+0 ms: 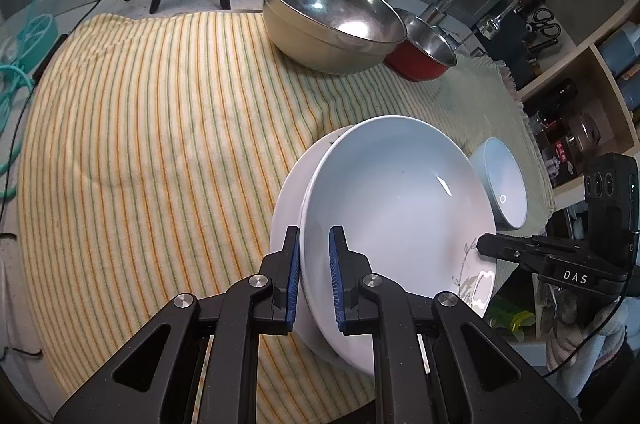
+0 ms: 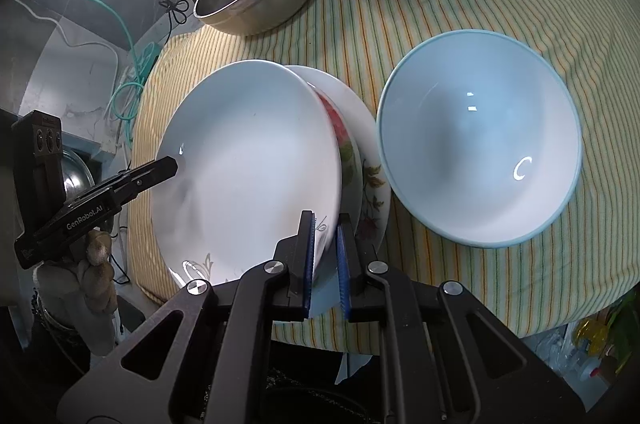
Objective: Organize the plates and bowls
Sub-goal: 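Lower the white plate onto the flower-print plate stack and open the left gripper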
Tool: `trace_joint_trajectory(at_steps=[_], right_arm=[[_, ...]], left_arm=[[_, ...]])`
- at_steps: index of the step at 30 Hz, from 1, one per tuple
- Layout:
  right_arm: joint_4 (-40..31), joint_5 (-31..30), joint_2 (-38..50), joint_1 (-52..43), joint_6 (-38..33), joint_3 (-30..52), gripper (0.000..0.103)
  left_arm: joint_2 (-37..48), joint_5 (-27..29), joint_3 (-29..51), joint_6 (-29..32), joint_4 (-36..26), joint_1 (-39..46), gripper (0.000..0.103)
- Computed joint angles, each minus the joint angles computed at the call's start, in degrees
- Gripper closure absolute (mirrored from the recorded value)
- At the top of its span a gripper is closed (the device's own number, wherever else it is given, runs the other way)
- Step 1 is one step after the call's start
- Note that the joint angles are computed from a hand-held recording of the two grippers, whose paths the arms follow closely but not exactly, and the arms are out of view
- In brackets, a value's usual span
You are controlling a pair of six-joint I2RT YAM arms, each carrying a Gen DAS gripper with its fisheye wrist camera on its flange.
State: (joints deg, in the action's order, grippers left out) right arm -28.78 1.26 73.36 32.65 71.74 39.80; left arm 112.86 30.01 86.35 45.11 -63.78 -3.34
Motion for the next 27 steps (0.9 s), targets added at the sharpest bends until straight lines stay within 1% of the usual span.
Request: trace_joint_trajectory(at_steps=[5, 8, 14, 27], right_arm=[[-0.23, 0.14, 0.3, -0.08, -0.35, 0.25, 0.092], [-1.62, 1.02, 0.27, 0.04, -0.64, 0.94, 0.092], [-1.93, 0.45, -0.49, -0.72, -1.35, 0.35, 0.092], [-4.96, 1.77, 2.15, 0.38, -3.65, 3.33, 0.09]], left_arm=[[-0.78, -0.99, -0.97, 0.19, 1.33, -0.33, 0.091], [-1.4, -1.44, -1.71, 0.27, 2.19, -0.69, 0.091], [-1.14, -1.37, -1.33, 0.4, 1.93, -0.86, 0.091], [-0.85, -0.94, -0.7, 0.28, 1.14, -0.41, 0.091]])
